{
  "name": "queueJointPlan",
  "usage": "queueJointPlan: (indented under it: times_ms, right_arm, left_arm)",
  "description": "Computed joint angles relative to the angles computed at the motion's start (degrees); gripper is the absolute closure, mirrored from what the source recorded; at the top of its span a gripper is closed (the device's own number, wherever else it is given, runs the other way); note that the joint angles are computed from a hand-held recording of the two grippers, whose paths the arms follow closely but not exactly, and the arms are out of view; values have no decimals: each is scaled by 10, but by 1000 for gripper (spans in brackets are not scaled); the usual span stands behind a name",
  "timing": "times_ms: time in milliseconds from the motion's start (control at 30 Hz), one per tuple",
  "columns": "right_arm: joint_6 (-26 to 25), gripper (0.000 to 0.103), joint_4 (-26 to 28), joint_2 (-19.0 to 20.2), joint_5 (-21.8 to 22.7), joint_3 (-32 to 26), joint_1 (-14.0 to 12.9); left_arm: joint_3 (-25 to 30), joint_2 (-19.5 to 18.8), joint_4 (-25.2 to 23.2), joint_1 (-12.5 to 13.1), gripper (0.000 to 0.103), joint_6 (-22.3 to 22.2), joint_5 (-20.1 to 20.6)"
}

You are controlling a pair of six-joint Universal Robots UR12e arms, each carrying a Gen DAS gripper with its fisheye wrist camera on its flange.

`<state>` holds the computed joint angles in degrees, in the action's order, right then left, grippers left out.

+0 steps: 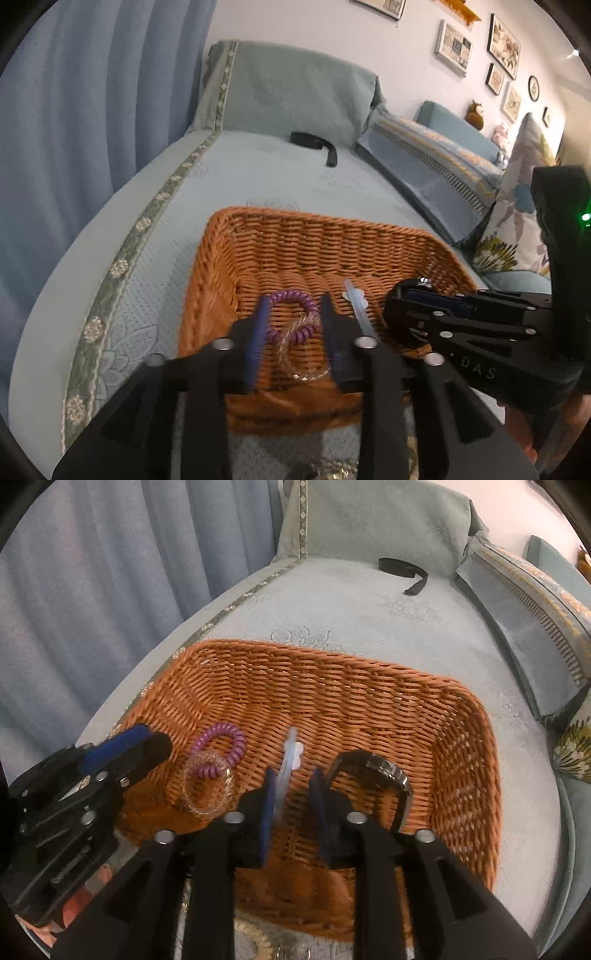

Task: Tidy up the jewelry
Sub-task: 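Carry the bracelet and blue clip into the basket and open both tools, then grasp the pink star hair clip with the left tool while the right tool grasps the red string bracelet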

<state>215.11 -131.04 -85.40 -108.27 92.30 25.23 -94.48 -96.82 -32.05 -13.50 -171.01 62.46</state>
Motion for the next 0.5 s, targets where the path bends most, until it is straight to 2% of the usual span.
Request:
queueJointPlan:
  times_ms: [100,200,300,500]
  right_arm:
    - [-2,77,-24,-17,1,14,7]
    - [-3,77,-44,-35,-17,25,21]
    - [-2,77,-60,-53,-42,34,39]
    - [6,77,-75,-78,-97,55,76]
  left_arm:
    - [-14,20,4,16,69,-3,-33]
    - [-26,40,13,31,64,-10,-61]
    - [-42,66,22,49,63,-19,-93]
    - [-71,105,22,69,62,-9,-117]
